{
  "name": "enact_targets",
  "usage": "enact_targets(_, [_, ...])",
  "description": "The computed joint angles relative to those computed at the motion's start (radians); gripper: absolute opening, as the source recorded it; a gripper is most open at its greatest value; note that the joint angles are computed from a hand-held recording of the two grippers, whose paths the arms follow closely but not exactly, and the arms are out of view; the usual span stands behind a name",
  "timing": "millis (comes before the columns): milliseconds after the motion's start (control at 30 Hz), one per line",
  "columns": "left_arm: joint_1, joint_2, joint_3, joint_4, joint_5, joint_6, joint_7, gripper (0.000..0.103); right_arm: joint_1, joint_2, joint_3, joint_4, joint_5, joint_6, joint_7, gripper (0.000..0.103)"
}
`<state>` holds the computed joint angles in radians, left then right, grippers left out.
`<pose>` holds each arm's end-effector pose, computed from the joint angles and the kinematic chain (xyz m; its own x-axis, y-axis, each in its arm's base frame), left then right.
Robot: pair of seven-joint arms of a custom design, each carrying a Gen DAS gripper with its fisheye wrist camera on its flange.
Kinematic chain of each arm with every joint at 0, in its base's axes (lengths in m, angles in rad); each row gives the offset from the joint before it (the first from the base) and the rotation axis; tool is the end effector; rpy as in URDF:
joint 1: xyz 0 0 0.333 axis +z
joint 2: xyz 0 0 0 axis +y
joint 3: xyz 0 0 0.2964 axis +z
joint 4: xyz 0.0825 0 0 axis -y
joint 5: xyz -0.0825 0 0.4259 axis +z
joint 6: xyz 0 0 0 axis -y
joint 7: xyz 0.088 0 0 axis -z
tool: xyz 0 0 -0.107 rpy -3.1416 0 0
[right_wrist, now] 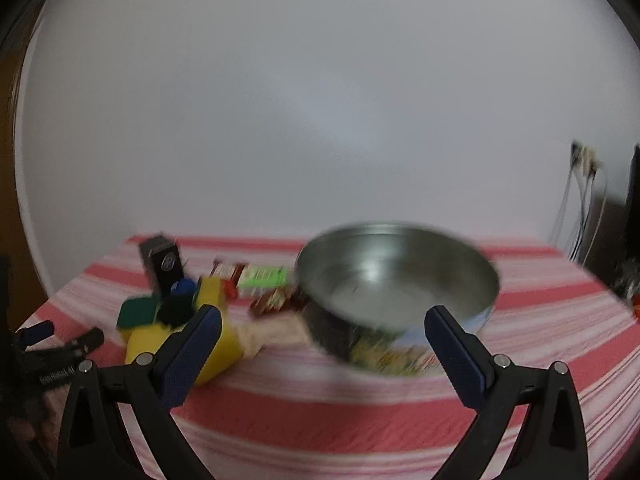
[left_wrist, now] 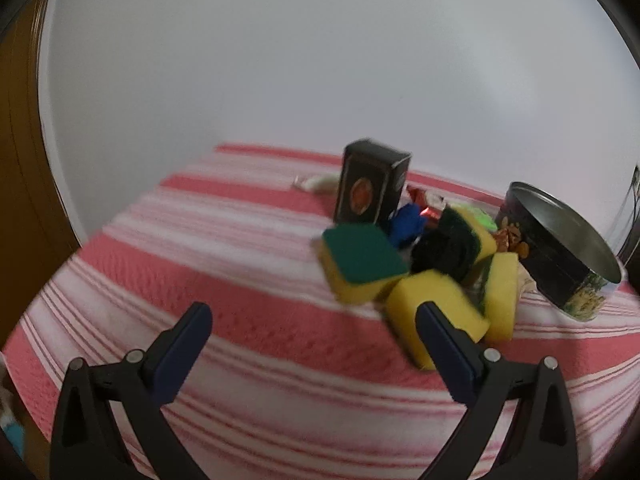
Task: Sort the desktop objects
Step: 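Move the right gripper toward the yellow sponge pile, then grasp a yellow sponge with the right gripper and lift it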
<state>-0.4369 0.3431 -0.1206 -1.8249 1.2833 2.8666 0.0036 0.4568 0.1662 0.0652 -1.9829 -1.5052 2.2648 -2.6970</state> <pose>0.5604 -0.4054 0.3585 -0.1611 -0.9810 0.1083 -0.6225 0.0158 -0.7825 0.5726 0.2983 0.3721 -0.4526 -0.8915 -0.0179 -0.3492 0.1957 -0.9164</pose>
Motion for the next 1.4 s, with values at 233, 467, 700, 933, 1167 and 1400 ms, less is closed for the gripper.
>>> enact_targets(233, [0.027,0.005,0.033,0.009,0.003,0.021,-0.034,0.103,-0.05,0.114,-0.036,0.097,0.12,0.285,-0.214,0.102])
enact_targets(467, [0.05,0.047,0.021,0.046,-0.022,0.103,0.047,0.103,-0.035,0.173,-0.076,0.154,0.185,0.361,-0.308,0.089])
enact_targets(700, [0.037,0.073,0.01,0.058,-0.139,0.171,0.239,0.103,-0.059,0.241,-0.084,0.231,0.363,0.45,-0.455,0.088])
enact_targets(933, [0.066,0.068,-0.018,0.015,-0.312,0.213,0.385,0.103,-0.157,0.402,0.008,0.393,0.752,0.519,-0.823,0.088])
enact_targets(1167, [0.036,0.066,0.003,0.004,-0.391,0.2,0.431,0.103,-0.146,0.417,-0.023,0.385,0.9,0.604,-0.913,0.077])
enact_targets(1400, [0.049,0.072,-0.041,0.008,-0.493,0.202,0.508,0.102,0.097,0.231,-0.314,0.14,0.596,0.77,-0.531,0.076])
